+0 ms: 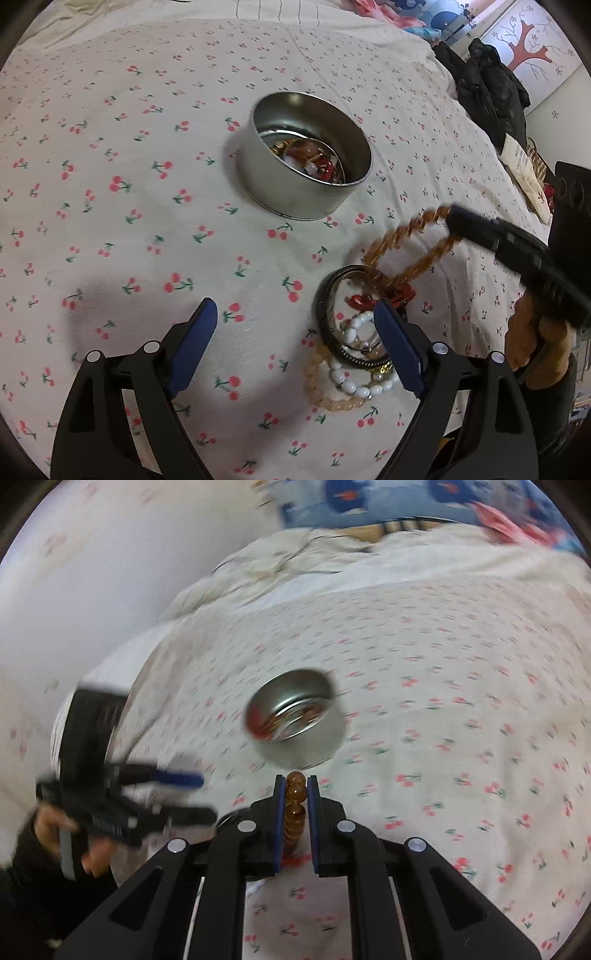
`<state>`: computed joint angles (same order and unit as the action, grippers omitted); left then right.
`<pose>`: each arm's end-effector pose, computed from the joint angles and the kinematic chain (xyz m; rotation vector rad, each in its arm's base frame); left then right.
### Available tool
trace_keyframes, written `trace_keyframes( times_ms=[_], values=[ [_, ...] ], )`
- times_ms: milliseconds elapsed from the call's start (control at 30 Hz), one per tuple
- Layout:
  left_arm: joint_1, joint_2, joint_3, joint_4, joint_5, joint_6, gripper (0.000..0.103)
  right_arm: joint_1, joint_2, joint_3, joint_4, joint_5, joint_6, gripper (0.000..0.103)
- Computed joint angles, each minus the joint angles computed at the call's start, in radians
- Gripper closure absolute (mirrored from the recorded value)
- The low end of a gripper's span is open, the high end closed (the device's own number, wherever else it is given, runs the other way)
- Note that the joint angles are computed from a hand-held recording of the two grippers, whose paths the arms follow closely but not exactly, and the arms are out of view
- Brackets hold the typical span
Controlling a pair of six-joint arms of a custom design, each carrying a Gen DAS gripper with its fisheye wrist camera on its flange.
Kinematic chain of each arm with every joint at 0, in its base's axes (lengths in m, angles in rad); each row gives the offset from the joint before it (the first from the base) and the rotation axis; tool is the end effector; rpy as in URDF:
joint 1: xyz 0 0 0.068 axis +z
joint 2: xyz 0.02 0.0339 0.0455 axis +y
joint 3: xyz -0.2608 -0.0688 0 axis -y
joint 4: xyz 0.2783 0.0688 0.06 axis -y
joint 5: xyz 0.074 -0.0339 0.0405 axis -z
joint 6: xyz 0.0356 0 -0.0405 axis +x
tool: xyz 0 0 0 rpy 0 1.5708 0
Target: Organize jewelry
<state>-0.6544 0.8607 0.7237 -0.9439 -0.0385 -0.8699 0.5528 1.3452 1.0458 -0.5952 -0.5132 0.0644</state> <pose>0.1480 -0.1118 0.2360 -0.3065 2.7114 -0.4330 0.2555 0.1782 0.2610 -0.8304 2.3763 0.8943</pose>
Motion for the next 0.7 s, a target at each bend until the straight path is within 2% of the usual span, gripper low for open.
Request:
trace_keyframes(
  times_ms=[100,200,267,300,367,400,433,467,500,633,700],
  values=[
    [-0.024,0.036,0.004,0.039,-0.018,-0.002,0.021,-0.05,0.005,-0.001,0.006,0.031,0.053,0.091],
    [-0.05,0.098,0.027,0.046,-0.046,0.005,0.039,-0.071,0.027,0.006,-0.017,0.069,0.064,0.091],
    [-0.057,0.126,0.039,0.037,-0.06,0.014,0.061,-0.07,0.048,0.016,-0.042,0.108,0.049,0.091],
    [-0.06,0.138,0.044,0.028,-0.07,0.023,0.066,-0.075,0.051,0.012,-0.05,0.119,0.039,0.091],
    [-0.054,0.13,0.041,0.034,-0.06,0.034,0.083,-0.083,0.053,0.009,-0.056,0.118,0.036,0.091],
    [-0.056,0.128,0.044,0.034,-0.059,0.04,0.086,-0.083,0.054,0.007,-0.056,0.126,0.037,0.087],
    [-0.061,0.128,0.049,0.032,-0.065,0.044,0.092,-0.087,0.058,0.008,-0.058,0.128,0.033,0.072],
    [-0.066,0.125,0.053,0.03,-0.069,0.046,0.097,-0.088,0.055,0.005,-0.054,0.13,0.036,0.064],
    [-0.06,0.109,0.051,0.032,-0.058,0.048,0.097,-0.088,0.052,0.004,-0.055,0.137,0.034,0.056],
    [-0.015,0.012,0.025,0.048,-0.011,0.056,0.098,-0.069,0.075,0.01,-0.061,0.17,0.025,0.052],
    [0.016,-0.039,0.012,0.048,0.01,0.054,0.098,-0.047,0.092,0.013,-0.063,0.237,0.018,0.048]
  ],
)
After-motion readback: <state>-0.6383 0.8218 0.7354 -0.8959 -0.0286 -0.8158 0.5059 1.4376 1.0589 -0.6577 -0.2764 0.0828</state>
